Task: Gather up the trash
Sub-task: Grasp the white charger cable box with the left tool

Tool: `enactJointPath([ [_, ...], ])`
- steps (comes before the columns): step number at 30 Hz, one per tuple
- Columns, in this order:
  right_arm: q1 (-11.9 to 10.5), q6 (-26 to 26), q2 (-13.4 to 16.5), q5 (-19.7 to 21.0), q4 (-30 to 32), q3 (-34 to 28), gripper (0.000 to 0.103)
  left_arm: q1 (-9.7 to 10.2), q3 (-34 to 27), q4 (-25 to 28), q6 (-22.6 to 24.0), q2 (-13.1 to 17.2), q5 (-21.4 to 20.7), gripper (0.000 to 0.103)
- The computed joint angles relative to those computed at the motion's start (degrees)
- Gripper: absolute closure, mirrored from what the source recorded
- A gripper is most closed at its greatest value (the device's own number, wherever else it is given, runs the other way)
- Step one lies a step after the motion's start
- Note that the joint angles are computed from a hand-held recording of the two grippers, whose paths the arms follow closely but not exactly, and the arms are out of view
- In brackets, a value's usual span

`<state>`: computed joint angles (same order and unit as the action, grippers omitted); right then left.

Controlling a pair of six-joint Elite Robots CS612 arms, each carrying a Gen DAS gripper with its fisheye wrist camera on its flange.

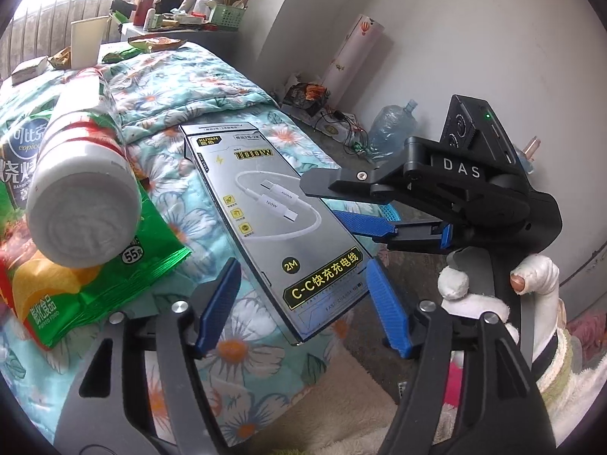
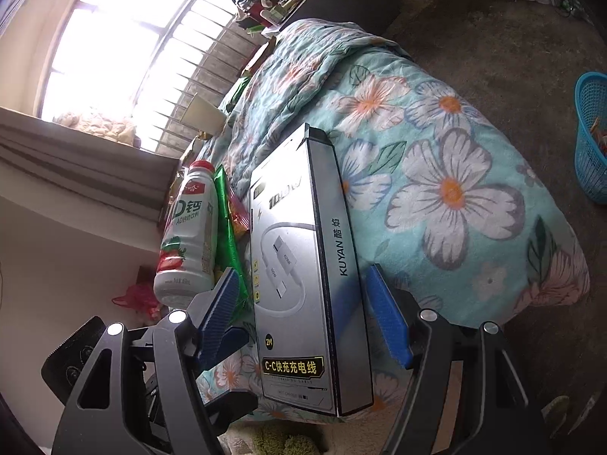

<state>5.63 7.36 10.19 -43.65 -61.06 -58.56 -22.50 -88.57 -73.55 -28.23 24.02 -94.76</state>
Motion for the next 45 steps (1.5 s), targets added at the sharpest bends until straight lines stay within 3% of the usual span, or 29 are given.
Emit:
enactJointPath([
  [4, -0.9, -0.3, 0.9, 4.3, 2.4, -1.1, 0.035, 0.02, 1.0, 0.8, -0.3, -0.7, 0.3, 0.03],
  [7, -1.9, 1.4, 2.7, 13.8, 4.8, -2.6, 0.035, 0.1, 2.0, 0.9, -0.4, -1.3, 0.3, 0.028],
  [9, -2.9, 4.0, 3.9, 16.2, 4.0, -4.4, 0.035, 0.05, 2.5, 1.6, -0.9, -1.8, 0.7, 0.024],
  [11, -3.5, 5.7, 4.4, 13.7, 2.0, -5.9, 0.035, 0.01, 3.3, 1.9, -1.7, -2.3, 0.7, 0.021],
  [13, -4.1, 7.1, 4.9, 12.2, 0.9, -7.3, 0.034, -0.51, 4.6, 3.3, -2.6, -3.3, 3.2, 0.02],
  [16, -4.9, 9.1, 5.7, 12.1, -1.2, -9.1, 0.034, -1.25, 7.2, 6.2, -5.9, -4.7, 7.6, 0.02],
  [21, -5.5, 8.5, 6.3, 11.1, -2.1, -11.0, 0.034, -1.56, 10.3, 8.3, -12.7, -6.0, 10.2, 0.02],
  [23, -5.6, 7.9, 6.2, 10.1, -2.9, -11.0, 0.034, -2.0, 11.5, 8.4, -12.3, -6.6, 12.4, 0.02],
  [26, -5.3, 6.9, 5.7, 5.4, -3.3, -11.0, 0.031, -2.26, 13.5, 8.9, -11.9, -7.4, 14.5, 0.02],
  [32, -4.6, 4.4, 5.1, -1.7, -3.8, -11.4, 0.029, -1.8, 16.4, 9.3, -12.4, -8.3, 15.5, 0.02],
  [37, -4.2, 2.6, 4.9, -3.9, -4.0, -11.2, 0.027, -1.27, 19.1, 9.8, -11.9, -9.3, 14.8, 0.02],
  [45, -4.8, 3.9, 5.5, -4.1, -5.0, -12.3, 0.027, -1.71, 20.0, 10.5, -9.8, -9.6, 16.4, 0.023],
])
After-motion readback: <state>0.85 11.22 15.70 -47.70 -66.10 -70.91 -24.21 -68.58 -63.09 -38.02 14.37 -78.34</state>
